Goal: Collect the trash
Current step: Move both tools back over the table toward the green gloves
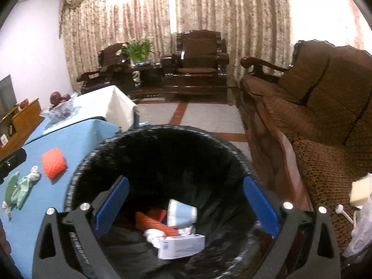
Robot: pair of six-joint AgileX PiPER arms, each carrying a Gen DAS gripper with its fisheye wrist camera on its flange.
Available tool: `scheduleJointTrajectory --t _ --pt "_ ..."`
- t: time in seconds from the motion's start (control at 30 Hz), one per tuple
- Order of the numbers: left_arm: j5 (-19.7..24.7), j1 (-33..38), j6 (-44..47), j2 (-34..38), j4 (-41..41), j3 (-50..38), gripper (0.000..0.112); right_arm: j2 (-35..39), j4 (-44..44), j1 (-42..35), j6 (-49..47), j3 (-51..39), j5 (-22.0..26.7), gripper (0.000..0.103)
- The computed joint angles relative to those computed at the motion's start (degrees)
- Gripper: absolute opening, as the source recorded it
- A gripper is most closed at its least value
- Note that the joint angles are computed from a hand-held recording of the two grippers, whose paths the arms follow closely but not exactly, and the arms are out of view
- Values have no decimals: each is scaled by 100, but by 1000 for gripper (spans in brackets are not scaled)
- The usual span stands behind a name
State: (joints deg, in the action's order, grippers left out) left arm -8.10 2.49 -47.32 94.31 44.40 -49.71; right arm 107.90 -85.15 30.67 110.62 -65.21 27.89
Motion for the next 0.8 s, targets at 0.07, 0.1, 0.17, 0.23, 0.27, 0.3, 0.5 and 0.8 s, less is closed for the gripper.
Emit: scheduleJointTrajectory --t 0.07,0.1,0.17,0.23,0.27,0.3,0.5,0.8 --pt "-18 246 603 -184 -452 188 83 73 148 203 -130 -149 94 97" --pt "-27 354 883 -257 -669 264 85 121 218 303 -193 -229 125 97" --pt "-100 758 1012 -417 -621 465 86 238 428 483 -385 -433 112 97" --pt "-169 1180 526 -543 33 602 86 353 623 651 -570 -642 65 97" --pt "-182 1311 520 -580 100 648 86 447 753 784 -722 -826 57 97" --pt "-212 1509 555 -632 162 716 86 493 805 867 -794 -916 65 97" --pt "-402 2755 303 -704 874 899 86 1112 1623 1451 -1950 -2141 95 97" --pt "-726 3901 -49 -114 1550 576 86 2376 2898 1906 -3409 -4201 158 97"
